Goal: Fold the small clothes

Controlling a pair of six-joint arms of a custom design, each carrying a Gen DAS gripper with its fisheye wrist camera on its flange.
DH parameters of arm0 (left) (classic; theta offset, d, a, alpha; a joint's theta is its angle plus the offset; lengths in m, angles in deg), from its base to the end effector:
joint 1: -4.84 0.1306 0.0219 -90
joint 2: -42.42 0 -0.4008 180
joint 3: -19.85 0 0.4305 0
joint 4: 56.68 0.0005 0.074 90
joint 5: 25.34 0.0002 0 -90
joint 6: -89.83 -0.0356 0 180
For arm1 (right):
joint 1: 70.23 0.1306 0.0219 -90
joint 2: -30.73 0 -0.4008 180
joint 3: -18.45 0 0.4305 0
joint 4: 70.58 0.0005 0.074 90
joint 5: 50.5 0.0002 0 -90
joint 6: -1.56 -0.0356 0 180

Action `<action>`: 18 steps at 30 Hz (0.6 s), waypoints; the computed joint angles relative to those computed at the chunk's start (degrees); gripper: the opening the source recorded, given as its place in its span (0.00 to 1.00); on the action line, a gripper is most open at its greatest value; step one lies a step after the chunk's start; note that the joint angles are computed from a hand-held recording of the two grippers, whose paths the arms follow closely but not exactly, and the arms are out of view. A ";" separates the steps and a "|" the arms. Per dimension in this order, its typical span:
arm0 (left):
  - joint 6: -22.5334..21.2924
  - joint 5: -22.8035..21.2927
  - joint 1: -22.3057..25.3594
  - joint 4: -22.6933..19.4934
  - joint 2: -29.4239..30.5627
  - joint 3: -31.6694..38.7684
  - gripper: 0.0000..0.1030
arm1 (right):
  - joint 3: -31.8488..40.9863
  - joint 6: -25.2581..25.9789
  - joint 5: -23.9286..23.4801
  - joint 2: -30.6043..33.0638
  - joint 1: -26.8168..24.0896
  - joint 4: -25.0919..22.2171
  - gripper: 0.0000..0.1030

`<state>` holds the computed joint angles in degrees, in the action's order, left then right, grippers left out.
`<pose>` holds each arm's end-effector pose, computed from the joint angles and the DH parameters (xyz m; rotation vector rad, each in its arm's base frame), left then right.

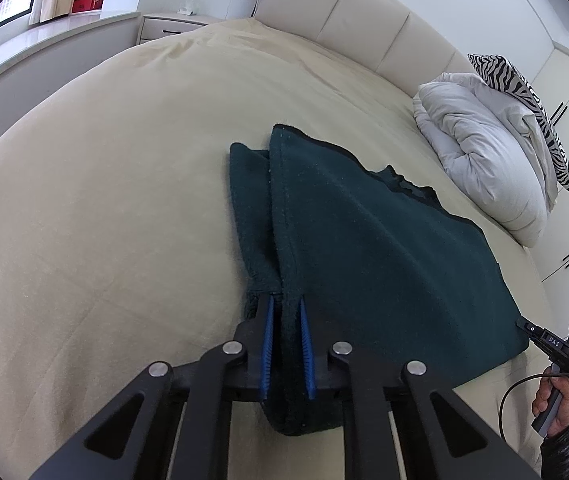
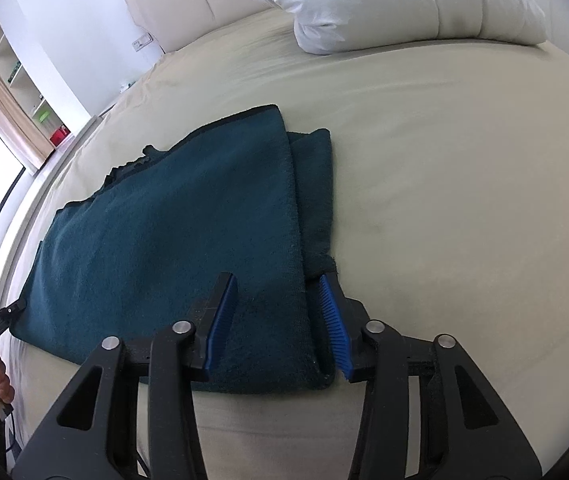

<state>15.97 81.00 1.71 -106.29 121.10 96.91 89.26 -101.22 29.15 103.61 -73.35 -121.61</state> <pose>0.4399 -0.0346 0.4270 -0.1563 2.4750 -0.4964 0.3992 -0.0159 0.4108 0.2709 2.4857 0.2958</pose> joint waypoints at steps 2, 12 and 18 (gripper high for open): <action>-0.06 -0.24 -0.09 0.14 -0.17 -0.07 0.13 | 0.06 0.54 2.11 -0.33 0.53 0.06 0.16; -1.03 -0.72 -0.23 0.80 -1.08 -0.55 0.10 | 0.06 2.17 4.85 -2.08 1.91 -1.05 0.05; -2.32 -0.35 0.13 0.52 -2.65 -1.96 0.06 | -1.73 -1.39 0.68 -3.95 -0.60 -1.27 0.05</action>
